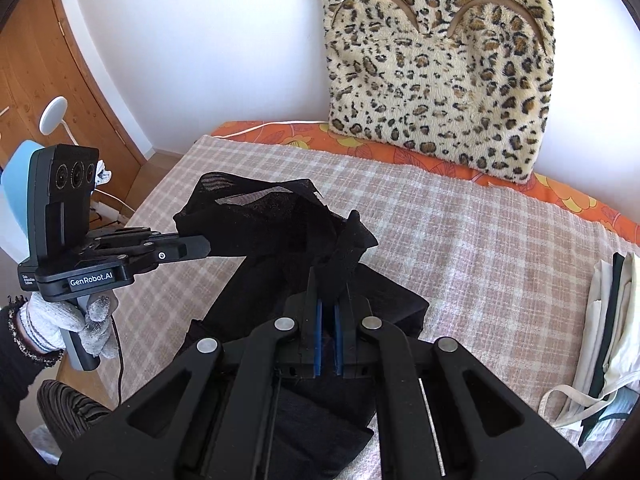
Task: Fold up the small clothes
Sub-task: 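Lift the collar end with both grippers and fold it over toward the hem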
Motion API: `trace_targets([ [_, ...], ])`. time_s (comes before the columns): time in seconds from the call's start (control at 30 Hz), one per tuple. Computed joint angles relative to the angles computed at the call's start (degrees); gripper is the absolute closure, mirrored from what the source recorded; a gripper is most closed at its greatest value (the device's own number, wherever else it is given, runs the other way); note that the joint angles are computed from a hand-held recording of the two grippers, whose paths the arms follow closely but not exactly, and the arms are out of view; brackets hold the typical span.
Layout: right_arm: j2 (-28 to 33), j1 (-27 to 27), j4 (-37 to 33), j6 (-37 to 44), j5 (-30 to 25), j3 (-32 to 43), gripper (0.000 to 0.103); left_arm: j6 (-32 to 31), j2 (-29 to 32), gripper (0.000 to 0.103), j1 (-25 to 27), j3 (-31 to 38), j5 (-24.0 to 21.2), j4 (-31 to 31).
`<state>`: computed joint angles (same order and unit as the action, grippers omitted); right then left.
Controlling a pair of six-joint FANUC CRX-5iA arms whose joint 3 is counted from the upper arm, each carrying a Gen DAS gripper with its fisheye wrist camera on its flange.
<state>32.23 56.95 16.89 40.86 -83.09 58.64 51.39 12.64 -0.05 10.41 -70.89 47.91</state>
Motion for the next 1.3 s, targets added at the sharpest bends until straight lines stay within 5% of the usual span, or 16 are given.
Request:
trace_targets([
  [0.5,-9.6,8.9,4.2,-6.3,3.9,-20.4,0.097,-8.5,-11.5,0.100,2.7,-15.4,0.7,-7.1],
  [0.93,-16.1,15.7,13.0,-9.1,4.4,-34.2,0.097,-13.1,-16.9,0.096,6.3,-19.7,1.2,-11.7],
  [1.03,-17.1,17.6,12.7,-7.6,2.7,-34.5,0.089,-11.9,-17.5,0.090,8.4,-19.9,-1.1,-11.5],
  [1.13,-18.4,19.5,13.9,-9.2,2.0,-35.9,0.069,-7.0,-16.2,0.078,10.7,-19.8,-5.6,-8.3],
  [1.3,-25.0,19.1,11.9,-22.8,11.1,-43.3,0.058,1.8,-13.7,0.069,10.8,-21.3,-9.4,-1.8],
])
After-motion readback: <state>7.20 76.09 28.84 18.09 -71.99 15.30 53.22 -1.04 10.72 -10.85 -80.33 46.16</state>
